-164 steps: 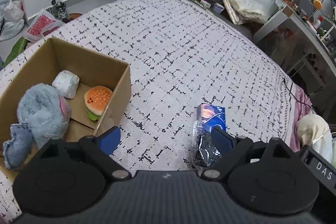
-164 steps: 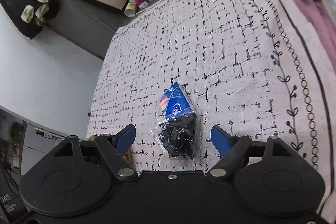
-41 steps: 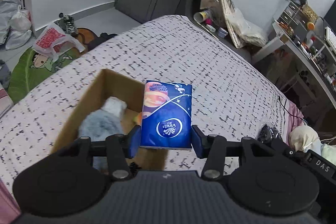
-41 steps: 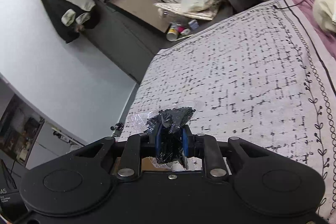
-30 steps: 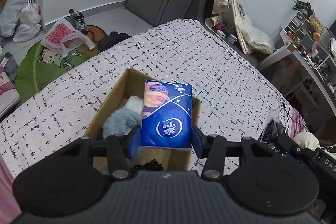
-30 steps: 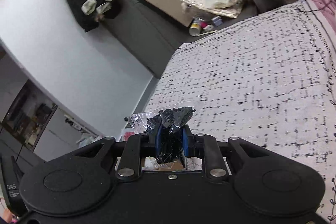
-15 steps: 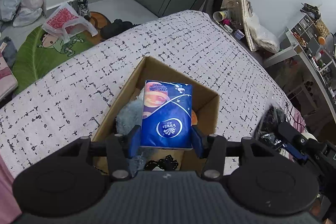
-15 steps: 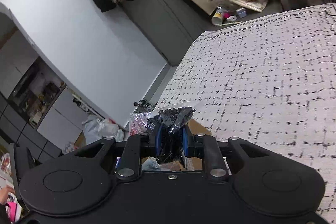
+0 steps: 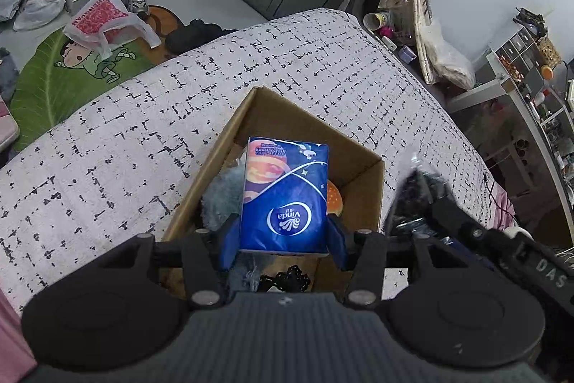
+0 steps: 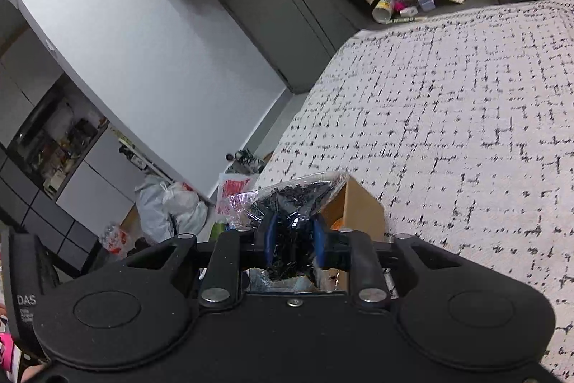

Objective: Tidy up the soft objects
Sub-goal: 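Open left tool to drop tissue pack while right tool releases bag into box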

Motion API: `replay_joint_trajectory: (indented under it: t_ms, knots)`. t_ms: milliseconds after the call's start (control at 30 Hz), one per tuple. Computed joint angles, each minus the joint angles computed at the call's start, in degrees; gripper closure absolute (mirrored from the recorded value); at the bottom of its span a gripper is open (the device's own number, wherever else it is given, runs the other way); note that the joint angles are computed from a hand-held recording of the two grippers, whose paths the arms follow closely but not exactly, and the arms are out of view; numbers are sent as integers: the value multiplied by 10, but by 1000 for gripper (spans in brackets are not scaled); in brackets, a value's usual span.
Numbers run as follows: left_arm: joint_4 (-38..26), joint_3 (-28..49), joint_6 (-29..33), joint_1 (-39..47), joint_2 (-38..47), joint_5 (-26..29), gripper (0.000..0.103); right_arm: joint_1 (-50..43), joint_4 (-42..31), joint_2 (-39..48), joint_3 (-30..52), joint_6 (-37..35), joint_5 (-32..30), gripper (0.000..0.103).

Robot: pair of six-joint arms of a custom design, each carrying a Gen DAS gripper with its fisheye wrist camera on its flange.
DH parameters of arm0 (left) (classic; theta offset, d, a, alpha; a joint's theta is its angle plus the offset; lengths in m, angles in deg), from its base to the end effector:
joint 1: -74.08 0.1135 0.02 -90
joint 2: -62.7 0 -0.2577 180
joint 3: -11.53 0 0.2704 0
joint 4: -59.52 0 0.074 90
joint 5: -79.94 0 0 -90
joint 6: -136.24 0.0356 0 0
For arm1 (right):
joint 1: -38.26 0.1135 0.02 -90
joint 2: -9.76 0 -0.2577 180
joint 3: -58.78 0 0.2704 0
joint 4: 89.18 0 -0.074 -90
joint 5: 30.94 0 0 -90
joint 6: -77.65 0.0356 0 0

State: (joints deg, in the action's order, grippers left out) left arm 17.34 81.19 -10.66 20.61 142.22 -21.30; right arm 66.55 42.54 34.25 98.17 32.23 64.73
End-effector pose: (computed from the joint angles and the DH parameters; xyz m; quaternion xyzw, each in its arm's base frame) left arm 0.1880 -0.2422 0.2347 -0.0600 0.9397 -0.2129 0.2608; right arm 0.1233 0.0624 0.2296 0.1478 0.8671 0.2463 0.4069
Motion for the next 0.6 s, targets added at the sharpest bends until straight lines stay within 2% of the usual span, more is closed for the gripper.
replay_joint_trajectory:
  t_ms: [67,133,600]
  knots:
    - [3,0,2,6,1,4,54,7,-3,12,2,6,6,67]
    - [7,2,5,11,5,7,54,10,-5,12,2,7,8,65]
    - [23,48,22,20,62,25,54,-57,-15,1,-7,4,-40,65]
